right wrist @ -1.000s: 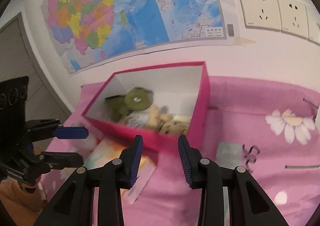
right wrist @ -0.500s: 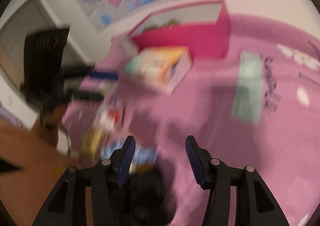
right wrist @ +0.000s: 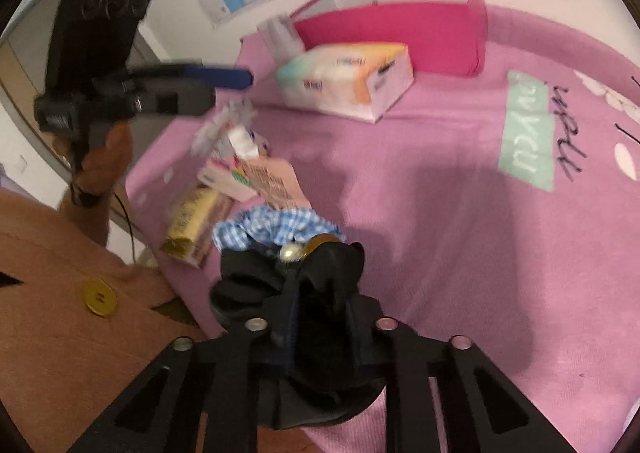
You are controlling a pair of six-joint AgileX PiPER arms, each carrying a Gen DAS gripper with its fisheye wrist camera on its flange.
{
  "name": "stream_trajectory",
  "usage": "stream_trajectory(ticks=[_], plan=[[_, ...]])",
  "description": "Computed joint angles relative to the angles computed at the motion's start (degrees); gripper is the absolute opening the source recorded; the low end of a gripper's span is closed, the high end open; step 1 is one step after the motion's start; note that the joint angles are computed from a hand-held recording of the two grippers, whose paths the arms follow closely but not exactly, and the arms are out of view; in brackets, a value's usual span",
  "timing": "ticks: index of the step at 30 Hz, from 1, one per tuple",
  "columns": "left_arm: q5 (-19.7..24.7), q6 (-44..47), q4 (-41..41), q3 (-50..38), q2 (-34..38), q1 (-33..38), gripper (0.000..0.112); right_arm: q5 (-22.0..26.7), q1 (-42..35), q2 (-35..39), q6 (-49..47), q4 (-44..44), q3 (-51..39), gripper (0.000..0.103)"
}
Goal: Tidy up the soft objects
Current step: 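Move the right gripper to the black plush toy and grasp it, then carry the black plush into the pink box and release it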
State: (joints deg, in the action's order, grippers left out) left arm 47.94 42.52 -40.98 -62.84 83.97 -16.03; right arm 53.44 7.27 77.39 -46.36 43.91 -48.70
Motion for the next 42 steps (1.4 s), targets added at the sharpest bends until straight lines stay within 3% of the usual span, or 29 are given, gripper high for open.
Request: stream_trajectory(ticks=[8, 16, 21, 23, 24, 26, 28, 30, 34, 36, 37, 38, 42], plan=[[5.82, 5.7, -5.75, -1.88, 1.7, -0.27, 0.062, -2.62, -3.79, -4.06, 1.33, 2.67, -2.81, 0.011], [7.79, 2.75, -5.44, -8.84, 9.7, -2.15, 0.062, -6.57, -1.67, -0.33, 1.54, 6.68, -11.67, 0.007], [5.6, -0.42, -2.82, -9.42, 11.69, -1.67, 0.062, -9.49, 2.61, 5.68, 7.27, -1.18, -17.36, 0.008], [5.6, -0.06, -2.56, -8.57, 11.79, -0.88, 0.062, -7.62, 1.92, 8.12, 10.07, -3.83, -17.51, 0.025], [5.34, -0.23, -1.98, -8.21, 11.76, -0.63, 0.062, -8.41, 2.01, 8.25, 11.07, -5.15, -16.28, 0.031], [5.42, -0.21, -1.56, -8.26, 12.4, -0.19, 0.062, -10.79, 2.96, 8.52, 14.6, -9.57, -14.41, 0.054], [5.63, -0.43, -1.62, -8.62, 13.28, 0.05, 0.062, -13.33, 3.61, 9.22, 18.29, -12.64, -13.77, 0.064], [5.28, -1.02, -1.33, -8.66, 13.63, -0.2, 0.062, -14.77, 4.18, 10.39, 20.16, -14.09, -13.87, 0.065], [4.69, -2.02, -0.73, -9.43, 14.88, -1.43, 0.062, -17.28, 8.61, 14.29, 31.4, -26.53, -15.45, 0.067], [4.86, -3.34, 0.06, -11.01, 16.27, -1.99, 0.062, -17.36, 8.79, 15.14, 31.07, -26.77, -15.45, 0.061], [4.75, -3.69, 0.38, -11.47, 16.68, -2.2, 0.062, -17.41, 8.61, 15.2, 29.86, -25.71, -15.28, 0.036], [4.68, -4.04, 0.6, -12.04, 17.2, -2.45, 0.062, -16.82, 7.91, 15.15, 27.57, -23.54, -15.25, 0.022], [4.1, -6.37, 1.38, -14.56, 18.88, -2.99, 0.062, -16.19, 6.35, 12.99, 22.26, -17.44, -15.79, 0.015]])
